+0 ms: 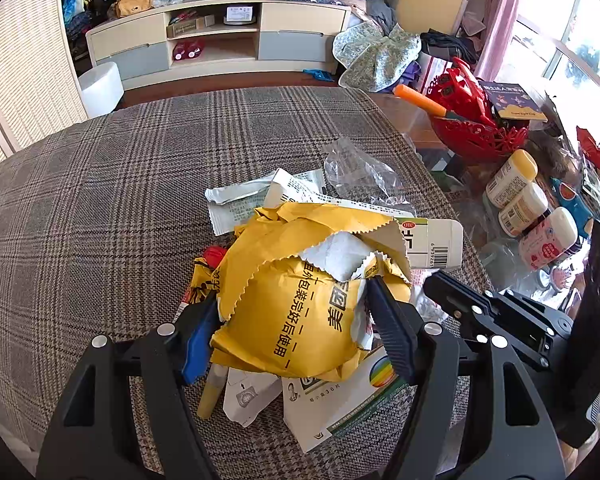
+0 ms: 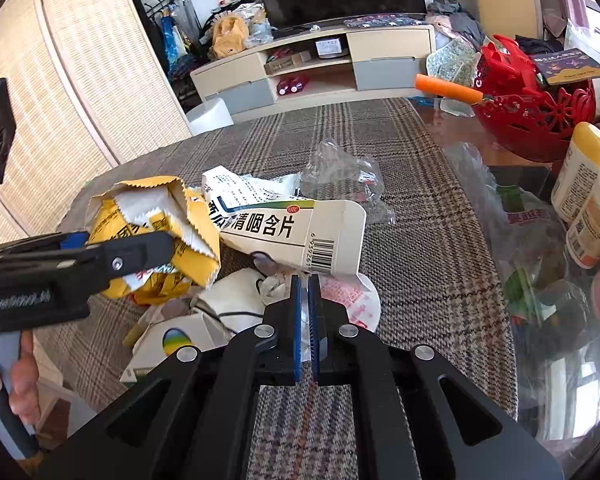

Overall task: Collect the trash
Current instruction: 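Grasp the yellow wrapper with the left tool while the right tool grasps white crumpled paper, then lower both held items into the bin and open both tools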

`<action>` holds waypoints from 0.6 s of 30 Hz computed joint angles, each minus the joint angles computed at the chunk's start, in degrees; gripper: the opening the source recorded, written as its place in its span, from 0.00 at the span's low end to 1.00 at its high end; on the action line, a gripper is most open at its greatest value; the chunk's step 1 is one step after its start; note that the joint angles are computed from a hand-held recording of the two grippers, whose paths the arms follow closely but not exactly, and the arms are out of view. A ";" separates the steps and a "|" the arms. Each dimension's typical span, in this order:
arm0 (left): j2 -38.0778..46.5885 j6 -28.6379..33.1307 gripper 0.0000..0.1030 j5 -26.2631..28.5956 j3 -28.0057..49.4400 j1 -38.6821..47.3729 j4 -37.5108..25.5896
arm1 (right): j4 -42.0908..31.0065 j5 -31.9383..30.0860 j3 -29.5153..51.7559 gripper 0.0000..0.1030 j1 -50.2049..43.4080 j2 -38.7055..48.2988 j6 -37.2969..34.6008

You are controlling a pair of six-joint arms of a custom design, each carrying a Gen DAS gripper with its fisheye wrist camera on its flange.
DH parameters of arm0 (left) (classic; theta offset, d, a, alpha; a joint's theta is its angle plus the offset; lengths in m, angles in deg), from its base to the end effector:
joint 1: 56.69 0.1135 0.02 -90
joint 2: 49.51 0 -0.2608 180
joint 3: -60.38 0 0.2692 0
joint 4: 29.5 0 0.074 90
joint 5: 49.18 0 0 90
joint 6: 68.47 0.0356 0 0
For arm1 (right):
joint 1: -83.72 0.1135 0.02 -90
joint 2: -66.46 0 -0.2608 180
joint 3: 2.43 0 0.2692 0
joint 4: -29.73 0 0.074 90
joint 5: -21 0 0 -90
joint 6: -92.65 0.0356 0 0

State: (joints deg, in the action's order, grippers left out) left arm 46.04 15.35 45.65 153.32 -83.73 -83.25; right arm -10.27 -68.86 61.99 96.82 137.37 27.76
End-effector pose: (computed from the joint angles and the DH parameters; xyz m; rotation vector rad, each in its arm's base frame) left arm 0.3325 -0.1731 0.2697 0.5000 2.5346 -0.3276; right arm 0.2704 0.0628 0.2500 0.2528 2.3918 0.3114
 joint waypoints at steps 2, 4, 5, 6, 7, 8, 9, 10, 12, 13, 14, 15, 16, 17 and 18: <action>-0.06 0.47 0.65 0.04 -0.26 0.09 0.06 | 0.51 -0.01 0.27 0.26 0.25 1.01 -0.11; -0.22 0.52 0.65 0.21 -0.50 0.27 0.13 | 0.74 1.49 0.43 0.45 1.14 1.95 -0.76; -0.30 0.57 0.65 0.30 -0.64 0.38 0.22 | 0.99 2.13 0.25 0.45 1.55 2.14 -0.97; -0.45 0.61 0.65 0.21 -0.89 0.48 0.40 | 0.89 2.42 0.27 0.44 1.72 2.66 -1.16; -0.50 0.63 0.65 0.13 -1.04 0.55 0.49 | 1.04 2.13 -0.01 0.44 1.51 3.10 -1.13; -0.49 0.71 0.65 0.24 -1.13 0.67 0.50 | 1.21 1.47 -0.44 0.42 1.16 3.44 -1.12; -0.47 0.65 0.65 0.34 -1.23 0.78 0.51 | 1.41 0.71 -0.93 0.39 0.76 3.83 -0.97; -0.47 0.71 0.65 0.39 -1.33 0.84 0.56 | 1.87 0.34 -1.65 0.29 0.43 3.91 -0.91; -0.76 0.82 0.64 0.40 -1.77 0.97 0.81 | 2.58 -0.04 -2.95 0.22 -0.14 3.53 -0.83; -1.11 0.80 0.64 0.43 -2.02 1.04 0.98 | 2.59 0.00 -3.33 0.21 0.03 2.87 -0.56; -1.45 0.84 0.64 0.37 -2.15 1.04 1.03 | 2.29 -0.31 -3.44 0.20 -0.21 2.27 -0.72; -1.89 0.82 0.64 0.28 -2.20 0.99 0.99 | 1.86 -0.23 -3.41 0.20 -0.25 1.70 -0.75; -2.40 0.66 0.64 0.25 -2.14 0.92 0.75 | 1.25 0.01 -3.31 0.20 -0.20 0.89 -0.77; -2.99 0.52 0.64 0.32 -2.04 0.90 0.40 | 0.68 0.13 -3.12 0.20 -0.17 0.23 -0.67; -3.48 0.42 0.64 0.32 -1.85 0.81 0.01 | -0.13 0.00 -2.93 0.20 -0.19 -0.88 -0.56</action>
State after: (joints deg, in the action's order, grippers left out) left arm 42.56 15.77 45.97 151.46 -82.91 -83.24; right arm -10.39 -68.86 59.06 96.64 136.49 27.20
